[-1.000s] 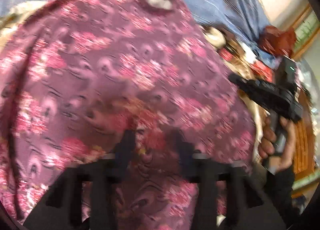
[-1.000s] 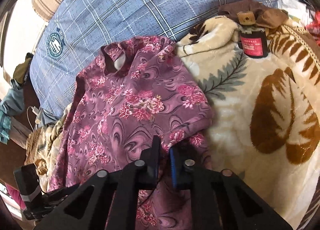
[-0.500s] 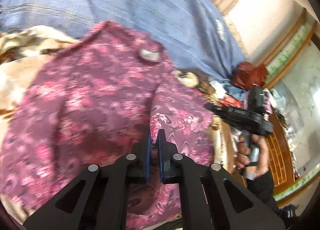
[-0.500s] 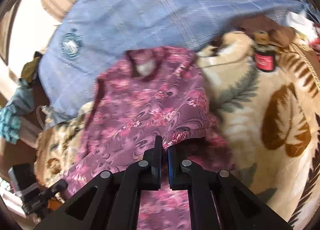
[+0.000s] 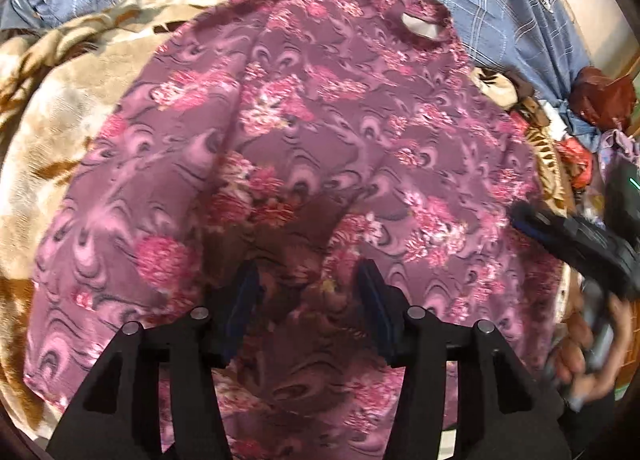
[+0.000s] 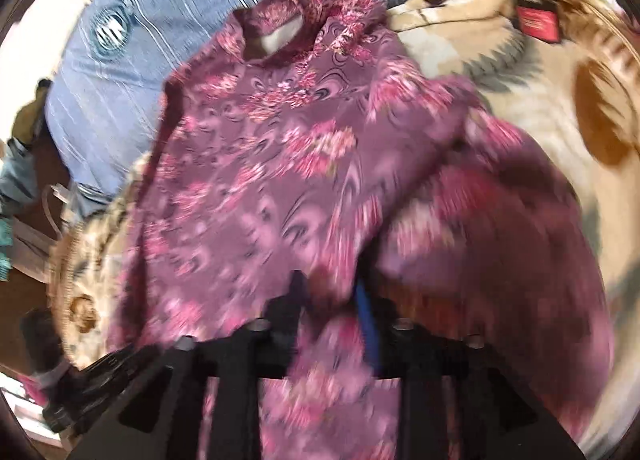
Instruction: Fold small clothes
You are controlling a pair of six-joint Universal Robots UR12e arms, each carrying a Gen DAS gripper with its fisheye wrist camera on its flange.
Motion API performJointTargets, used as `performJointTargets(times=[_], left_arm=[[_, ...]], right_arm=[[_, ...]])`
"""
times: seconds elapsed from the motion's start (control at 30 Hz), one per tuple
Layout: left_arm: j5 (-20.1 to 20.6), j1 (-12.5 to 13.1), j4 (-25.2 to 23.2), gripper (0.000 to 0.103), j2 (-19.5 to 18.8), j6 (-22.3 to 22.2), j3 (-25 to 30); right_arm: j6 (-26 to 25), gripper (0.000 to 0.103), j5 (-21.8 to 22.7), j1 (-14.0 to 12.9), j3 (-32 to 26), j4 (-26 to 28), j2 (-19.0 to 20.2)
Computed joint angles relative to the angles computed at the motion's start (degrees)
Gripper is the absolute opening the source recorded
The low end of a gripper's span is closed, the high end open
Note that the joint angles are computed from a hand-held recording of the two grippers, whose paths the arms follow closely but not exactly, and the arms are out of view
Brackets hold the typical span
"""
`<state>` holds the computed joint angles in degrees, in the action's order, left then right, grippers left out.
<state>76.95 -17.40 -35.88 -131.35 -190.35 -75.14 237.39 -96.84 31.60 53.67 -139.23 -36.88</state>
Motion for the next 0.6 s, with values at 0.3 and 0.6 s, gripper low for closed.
performJointTargets(times=[0.3,0.6], left_arm=[[1.49,-0.24,22.25,0.063,8.6,-6.82,-17.26],[0.65,1.98,24.73,0.067,14.76,-18.97,-25.25]], right_arm=[[-3.28,0.056,-4.01,5.77,8.19,-8.37,-5.25],[-10.04,0.057,-4.84,8.09,6.85,-10.34,-4.82]])
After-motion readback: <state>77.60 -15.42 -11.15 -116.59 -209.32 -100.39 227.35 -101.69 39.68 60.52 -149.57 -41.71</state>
